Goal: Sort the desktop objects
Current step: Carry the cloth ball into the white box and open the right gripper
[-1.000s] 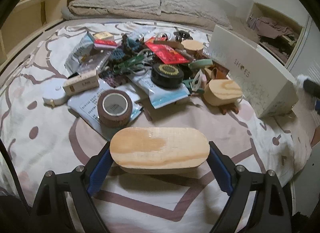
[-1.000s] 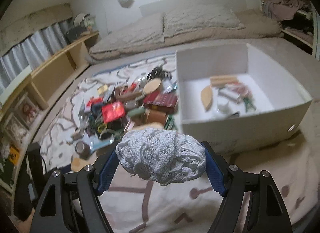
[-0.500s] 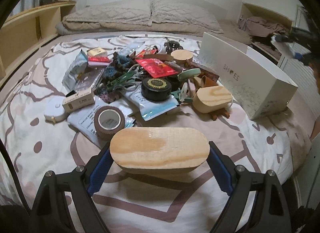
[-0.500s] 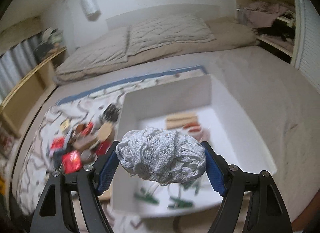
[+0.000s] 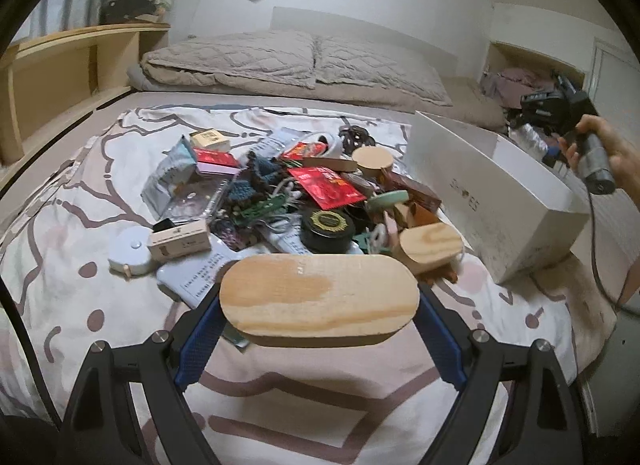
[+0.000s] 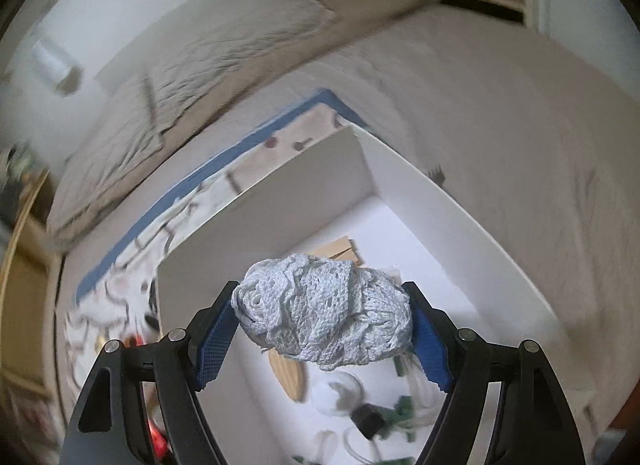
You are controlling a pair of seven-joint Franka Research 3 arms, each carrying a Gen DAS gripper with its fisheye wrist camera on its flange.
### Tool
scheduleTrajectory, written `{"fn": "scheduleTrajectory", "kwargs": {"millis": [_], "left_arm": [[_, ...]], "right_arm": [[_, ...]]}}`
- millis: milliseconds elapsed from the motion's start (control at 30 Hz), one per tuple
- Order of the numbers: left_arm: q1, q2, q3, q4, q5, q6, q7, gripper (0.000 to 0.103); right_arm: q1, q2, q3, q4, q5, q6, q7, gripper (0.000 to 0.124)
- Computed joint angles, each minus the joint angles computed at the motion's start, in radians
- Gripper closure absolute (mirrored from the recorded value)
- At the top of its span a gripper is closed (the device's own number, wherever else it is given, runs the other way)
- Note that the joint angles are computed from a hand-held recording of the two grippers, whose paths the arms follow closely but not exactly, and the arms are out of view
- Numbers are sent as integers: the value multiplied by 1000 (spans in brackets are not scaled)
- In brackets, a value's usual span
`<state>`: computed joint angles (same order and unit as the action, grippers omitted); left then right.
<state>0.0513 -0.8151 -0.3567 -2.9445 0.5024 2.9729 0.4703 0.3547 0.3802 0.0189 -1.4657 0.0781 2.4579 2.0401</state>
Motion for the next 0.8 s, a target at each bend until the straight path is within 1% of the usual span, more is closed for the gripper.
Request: {"fn": "scheduleTrajectory", "kwargs": {"millis": [200, 400, 433, 567, 667, 733, 800], "left_arm": [[11, -3, 25, -14, -10, 0, -1, 13], [27, -5, 29, -27, -14, 2, 2, 13], [32, -5, 24, -27, -15, -3, -1, 13], [36, 9, 35, -30, -17, 6, 5, 13], [41, 22, 38, -28, -18, 15, 12, 13], [43, 30, 41, -27, -19, 16, 19, 13], [45, 36, 43, -27, -21, 17, 24, 13]], "right_arm": [[53, 130, -71, 181, -94, -140, 271, 45], [75, 232, -96, 308, -150, -216, 461, 45], [76, 245, -99, 326, -154, -230, 486, 45], [85, 301, -110, 407, -176, -299, 591, 45], [93, 354, -120, 488, -200, -352, 644, 45], [94, 375, -120, 517, -206, -367, 669, 45], [97, 419, -123, 592, -217, -415, 681, 45]]}}
